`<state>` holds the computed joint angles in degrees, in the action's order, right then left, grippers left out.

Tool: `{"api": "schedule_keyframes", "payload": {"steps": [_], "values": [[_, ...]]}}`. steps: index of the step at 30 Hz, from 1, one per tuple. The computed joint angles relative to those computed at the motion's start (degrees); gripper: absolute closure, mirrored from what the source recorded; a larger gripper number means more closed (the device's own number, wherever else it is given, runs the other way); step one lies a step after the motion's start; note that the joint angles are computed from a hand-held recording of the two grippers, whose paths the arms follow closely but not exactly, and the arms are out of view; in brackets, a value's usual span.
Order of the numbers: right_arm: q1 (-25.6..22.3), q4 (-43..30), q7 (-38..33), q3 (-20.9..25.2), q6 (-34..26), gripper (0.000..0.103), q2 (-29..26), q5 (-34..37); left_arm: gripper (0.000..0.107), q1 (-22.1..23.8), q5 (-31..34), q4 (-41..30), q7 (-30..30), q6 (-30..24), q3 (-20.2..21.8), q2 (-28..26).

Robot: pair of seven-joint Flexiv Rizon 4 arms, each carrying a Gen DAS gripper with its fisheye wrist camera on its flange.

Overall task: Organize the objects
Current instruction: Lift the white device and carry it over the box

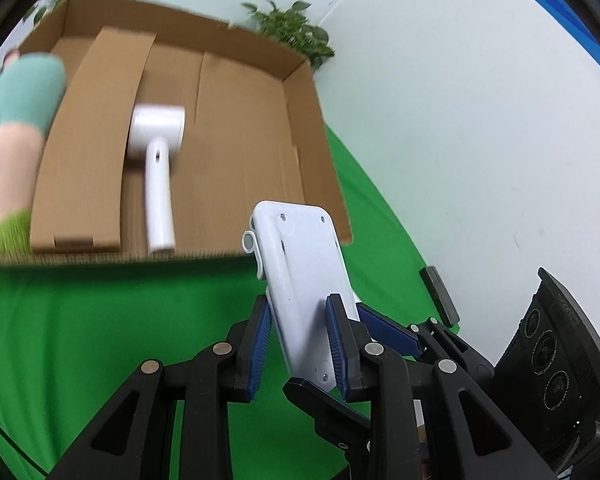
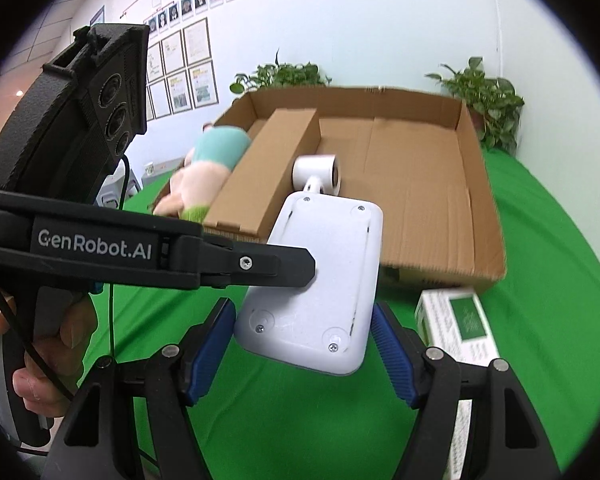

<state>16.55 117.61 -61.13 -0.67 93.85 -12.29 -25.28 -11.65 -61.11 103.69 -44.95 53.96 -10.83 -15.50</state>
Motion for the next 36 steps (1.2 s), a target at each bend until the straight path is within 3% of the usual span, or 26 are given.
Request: {"api": "schedule_keyframes", "payload": {"steps": [6, 10, 18, 36], "values": [[2.57, -2.04, 1.66, -4.15, 2.19, 0.034, -0.67, -2.03, 0.082, 0.21, 2.28, -4.08, -1.01, 0.36, -0.11, -0.82], [2.19, -4.34, 0.81, -3.98, 2.63, 0.034, -1.82, -1.10, 0.084, 0.68, 6.04, -8.06, -3.53, -0.33, -0.10, -2.21], [-3.94, -13.15, -4.60, 3.40, -0.90, 0.034, -6.33, 3.99, 0.084, 2.56, 11.78, -16.74, -7.97, -3.47, -0.95, -6.55], [-10.63, -25.77, -16.94, 14.88, -13.50, 0.034, -14.87, 19.11, 0.084, 4.33, 22.99, -30.87, -19.40, -9.74, -1.64, -20.35]]}}
